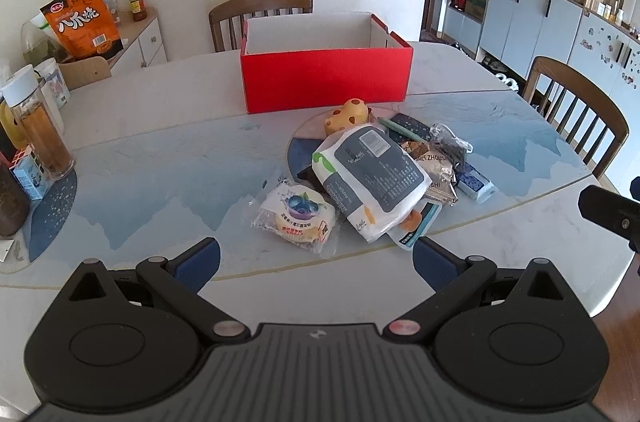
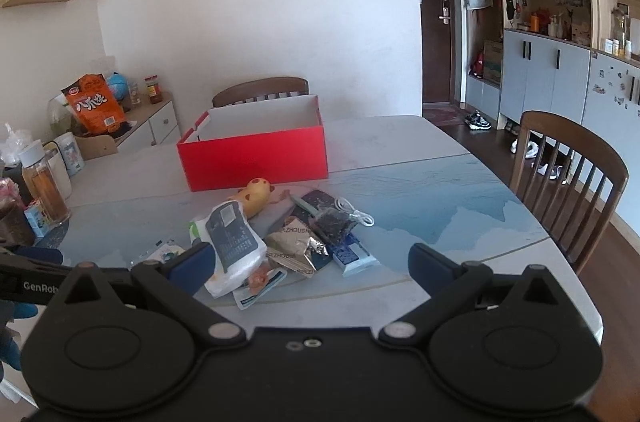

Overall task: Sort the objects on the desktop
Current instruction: 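Move both grippers toward the pile of snacks on the table, then close the left gripper on the blueberry bread bag while the right gripper grasps the dark tea bag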

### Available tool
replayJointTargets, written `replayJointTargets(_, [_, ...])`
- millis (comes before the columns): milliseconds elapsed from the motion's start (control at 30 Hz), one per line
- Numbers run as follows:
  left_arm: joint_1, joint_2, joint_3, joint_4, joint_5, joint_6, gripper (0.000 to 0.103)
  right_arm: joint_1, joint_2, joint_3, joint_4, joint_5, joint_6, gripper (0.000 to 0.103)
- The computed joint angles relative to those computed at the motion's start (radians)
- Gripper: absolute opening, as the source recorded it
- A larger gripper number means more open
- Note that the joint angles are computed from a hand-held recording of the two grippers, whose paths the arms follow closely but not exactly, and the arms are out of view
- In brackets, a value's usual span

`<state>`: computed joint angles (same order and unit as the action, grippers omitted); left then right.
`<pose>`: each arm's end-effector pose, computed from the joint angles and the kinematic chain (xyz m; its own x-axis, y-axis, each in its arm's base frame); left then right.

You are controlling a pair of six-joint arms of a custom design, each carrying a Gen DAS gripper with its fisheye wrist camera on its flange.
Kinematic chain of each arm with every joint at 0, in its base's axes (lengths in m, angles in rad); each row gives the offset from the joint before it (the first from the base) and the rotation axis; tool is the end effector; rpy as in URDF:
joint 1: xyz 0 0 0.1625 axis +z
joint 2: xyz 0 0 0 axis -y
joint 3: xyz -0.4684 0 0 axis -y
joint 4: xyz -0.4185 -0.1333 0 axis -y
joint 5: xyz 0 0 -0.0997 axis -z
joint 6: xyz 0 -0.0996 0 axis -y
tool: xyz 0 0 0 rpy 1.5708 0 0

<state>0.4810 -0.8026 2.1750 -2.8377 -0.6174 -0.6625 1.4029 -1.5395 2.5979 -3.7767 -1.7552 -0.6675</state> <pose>-0.3449 -0.4220 0.0212 -0.6934 0.1530 -0.7041 0.5772 0.7029 -0.4157 0.0549 -0.3644 0.3166 -0.7818 0.0078 0.6235 -0.5288 0.5218 -0.6694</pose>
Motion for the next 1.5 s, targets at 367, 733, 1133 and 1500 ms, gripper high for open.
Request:
replayJointTargets(367, [-0.002,0.018,-0.006,-0.063,0.003,0.037,0.103,-0.009,-0.002,-0.009,0.012,-0.005,-0.016,0.101])
replayJointTargets(733, [-0.009,0.058,-0.001,-0.135,0.050,0.063,0.103,-0.086,-0.037,0.000,0.052,0.110,-0.019,0.100])
replayJointTargets(1133, [0.047,0.154,-0.011,-0.408,0.070,0.355,0.103,-0.098,0.047,-0.050,0.017,0.100,-0.121,0.091])
replayJointTargets(1500, [0.178,0.231,-0.079,-0.558,0.001,0.623,0.103,-0.138,0.176,-0.148,0.016,0.067,-0.140,0.087])
